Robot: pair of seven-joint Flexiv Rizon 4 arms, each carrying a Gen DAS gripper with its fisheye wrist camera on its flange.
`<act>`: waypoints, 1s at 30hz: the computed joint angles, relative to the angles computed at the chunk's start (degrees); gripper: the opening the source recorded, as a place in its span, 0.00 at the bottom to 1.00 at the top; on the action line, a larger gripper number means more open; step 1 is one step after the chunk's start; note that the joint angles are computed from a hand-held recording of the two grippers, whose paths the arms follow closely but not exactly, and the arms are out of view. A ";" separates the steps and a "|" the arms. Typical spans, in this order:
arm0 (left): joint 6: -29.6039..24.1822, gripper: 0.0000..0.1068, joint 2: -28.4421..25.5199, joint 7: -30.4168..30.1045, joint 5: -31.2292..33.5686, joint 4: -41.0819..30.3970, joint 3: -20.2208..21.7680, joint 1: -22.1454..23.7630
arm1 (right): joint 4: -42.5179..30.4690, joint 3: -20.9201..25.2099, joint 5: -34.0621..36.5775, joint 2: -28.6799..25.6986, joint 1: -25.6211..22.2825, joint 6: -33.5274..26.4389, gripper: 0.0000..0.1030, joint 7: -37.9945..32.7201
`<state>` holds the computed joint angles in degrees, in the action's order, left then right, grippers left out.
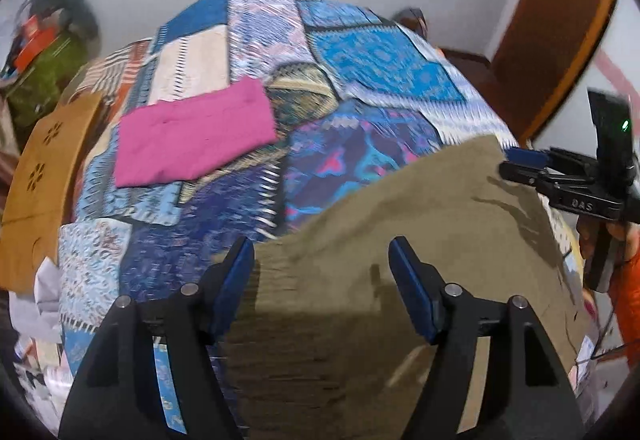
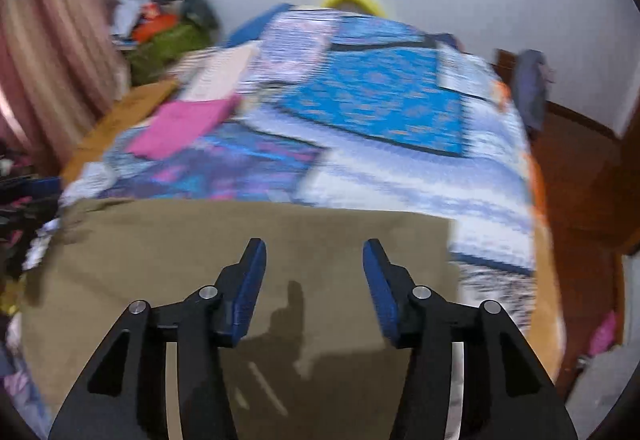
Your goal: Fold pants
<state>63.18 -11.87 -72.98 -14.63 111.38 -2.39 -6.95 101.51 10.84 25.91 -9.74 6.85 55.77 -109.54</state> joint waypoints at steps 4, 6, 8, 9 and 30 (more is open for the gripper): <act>-2.11 0.65 -2.09 -3.49 4.15 -1.07 0.58 -1.77 | 0.11 1.44 -0.18 -0.26 1.93 -4.30 0.49 -0.36; 0.17 0.66 -1.75 -4.70 7.27 0.00 1.18 -2.69 | 2.14 1.41 -3.92 -0.19 3.54 -5.04 0.49 1.26; 1.23 0.68 -0.64 -5.87 10.48 1.08 1.84 -3.53 | 5.52 1.64 -5.10 1.26 4.20 -1.26 0.49 1.21; 1.58 0.69 -0.23 -5.62 10.77 1.67 1.74 -3.38 | 6.84 1.73 -4.94 2.45 4.06 -0.78 0.49 0.69; 4.82 0.81 17.46 -4.42 4.23 20.86 4.07 -0.32 | 25.38 -3.76 -9.50 19.94 4.45 0.96 0.51 8.56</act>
